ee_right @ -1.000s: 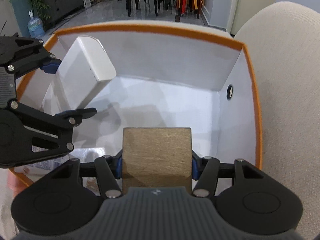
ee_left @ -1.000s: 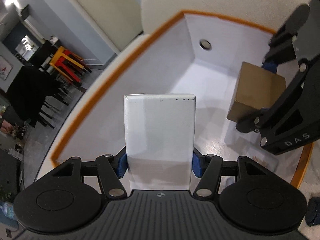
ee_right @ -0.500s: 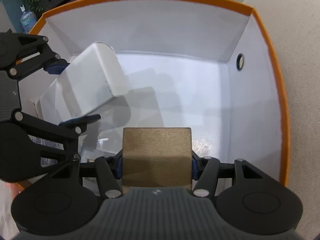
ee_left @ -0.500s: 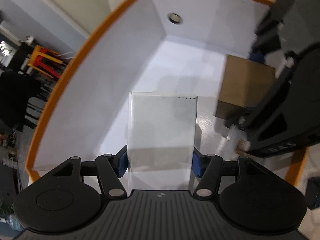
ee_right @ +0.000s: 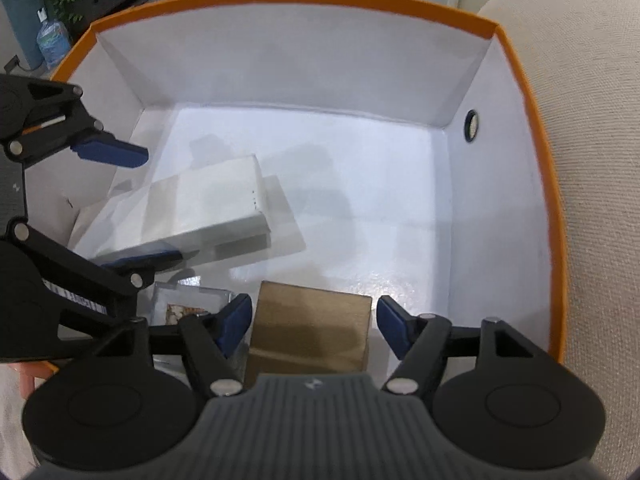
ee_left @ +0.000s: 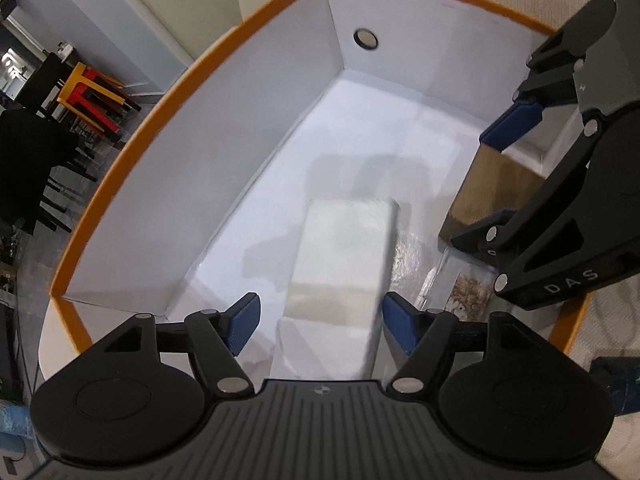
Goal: Organize rigid objects
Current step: 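Lower both held boxes into the shoebox and open both tools, then withdraw both open tools from the shoebox toward the remaining items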
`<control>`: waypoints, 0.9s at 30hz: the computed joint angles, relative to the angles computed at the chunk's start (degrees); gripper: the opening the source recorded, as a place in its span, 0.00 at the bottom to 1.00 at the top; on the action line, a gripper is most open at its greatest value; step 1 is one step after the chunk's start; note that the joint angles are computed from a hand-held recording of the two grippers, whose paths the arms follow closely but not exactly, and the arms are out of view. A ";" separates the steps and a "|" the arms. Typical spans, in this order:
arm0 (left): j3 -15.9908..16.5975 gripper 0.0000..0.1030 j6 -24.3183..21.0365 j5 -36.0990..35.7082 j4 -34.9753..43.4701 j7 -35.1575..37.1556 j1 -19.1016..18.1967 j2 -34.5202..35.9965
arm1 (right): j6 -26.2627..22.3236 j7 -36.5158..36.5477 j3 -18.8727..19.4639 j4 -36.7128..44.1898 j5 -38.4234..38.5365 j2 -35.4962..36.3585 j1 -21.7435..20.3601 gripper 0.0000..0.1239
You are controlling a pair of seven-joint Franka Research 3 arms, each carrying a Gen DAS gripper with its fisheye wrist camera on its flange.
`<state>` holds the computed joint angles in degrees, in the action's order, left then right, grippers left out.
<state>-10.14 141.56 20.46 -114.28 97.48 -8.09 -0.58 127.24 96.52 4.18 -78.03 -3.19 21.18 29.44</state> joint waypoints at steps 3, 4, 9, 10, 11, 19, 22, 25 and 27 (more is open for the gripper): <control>0.05 0.82 1.35 -0.38 -0.66 -1.51 0.10 -1.11 | 0.74 0.25 -0.03 -0.67 0.02 -0.76 -0.04 0.55; 0.05 0.82 1.66 -0.47 -0.70 -1.81 0.11 -1.37 | 1.22 0.31 -0.04 -1.88 -0.11 -1.86 -0.06 0.55; -0.10 0.84 2.70 1.04 -1.11 -3.33 0.15 -2.86 | 3.30 0.99 0.22 -4.45 -0.99 -4.22 -0.22 0.55; -0.14 0.85 2.93 1.73 -1.25 -3.81 0.17 -3.21 | 3.55 1.09 0.28 -4.87 -1.12 -4.74 -0.26 0.55; -0.24 0.86 3.23 2.82 -1.62 -4.68 0.22 -3.81 | 3.78 1.19 0.36 -5.30 -1.20 -5.31 -0.32 0.55; -0.17 0.86 4.16 5.69 -4.23 -7.70 0.75 -8.47 | 5.42 1.62 1.14 -8.50 -1.99 -9.61 -0.90 0.55; -0.13 0.86 3.71 5.56 -4.93 -7.83 0.94 -10.07 | 5.75 1.79 1.42 -9.66 -2.34 -11.16 -1.25 0.55; -0.15 0.86 3.63 5.76 -5.89 -8.11 1.18 -11.76 | 5.72 2.01 1.75 -10.45 -2.80 -12.46 -1.51 0.55; -0.17 0.86 3.62 5.91 -6.49 -8.47 1.37 -12.82 | 5.73 2.23 1.94 -11.07 -3.16 -13.34 -1.68 0.55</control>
